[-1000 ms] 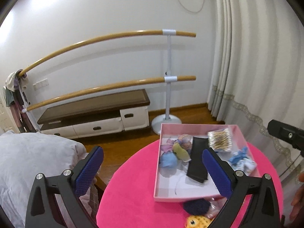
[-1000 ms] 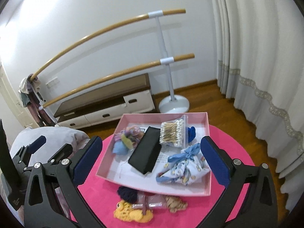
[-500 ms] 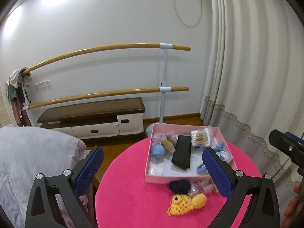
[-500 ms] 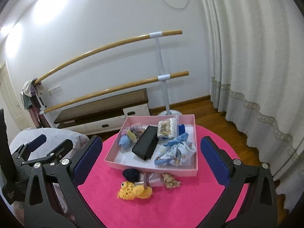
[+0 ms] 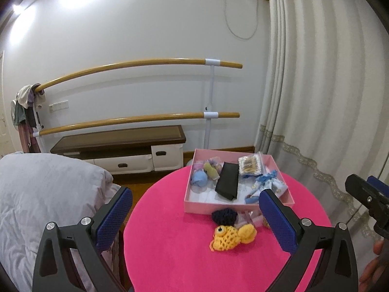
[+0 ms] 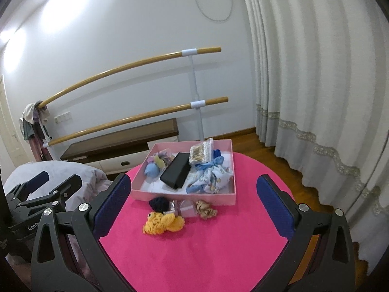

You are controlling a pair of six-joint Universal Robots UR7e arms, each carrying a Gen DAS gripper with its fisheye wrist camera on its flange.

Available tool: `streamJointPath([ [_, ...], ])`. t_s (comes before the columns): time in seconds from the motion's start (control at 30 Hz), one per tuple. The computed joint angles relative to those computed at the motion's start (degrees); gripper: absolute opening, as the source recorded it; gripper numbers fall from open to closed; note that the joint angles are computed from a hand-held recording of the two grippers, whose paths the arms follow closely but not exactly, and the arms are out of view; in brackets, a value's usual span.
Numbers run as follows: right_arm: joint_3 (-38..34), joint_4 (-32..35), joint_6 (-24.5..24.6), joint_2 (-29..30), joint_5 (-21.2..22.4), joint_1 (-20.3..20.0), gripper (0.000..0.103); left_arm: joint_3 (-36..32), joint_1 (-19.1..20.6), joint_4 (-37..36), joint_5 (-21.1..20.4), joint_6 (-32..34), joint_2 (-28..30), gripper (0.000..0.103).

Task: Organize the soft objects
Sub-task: 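Withdraw both tools from the box back toward the remaining items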

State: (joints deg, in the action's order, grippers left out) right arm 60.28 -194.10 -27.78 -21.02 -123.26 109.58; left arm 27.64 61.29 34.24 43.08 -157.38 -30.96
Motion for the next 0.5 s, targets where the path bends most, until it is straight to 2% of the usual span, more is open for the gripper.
streamJointPath([
  [0.17,3.2,-2.8,-1.0,-0.5,-0.9,0.1,0.103,7.3,-0.9,-2.7,-1.1,-1.0,-3.6,0.103],
  [0.5,6.1,-4.7,-1.0,-1.2,-1.1,0.2,0.103,13.0,-1.9,-3.7,-2.3,-2.3,-6.5,0.103],
])
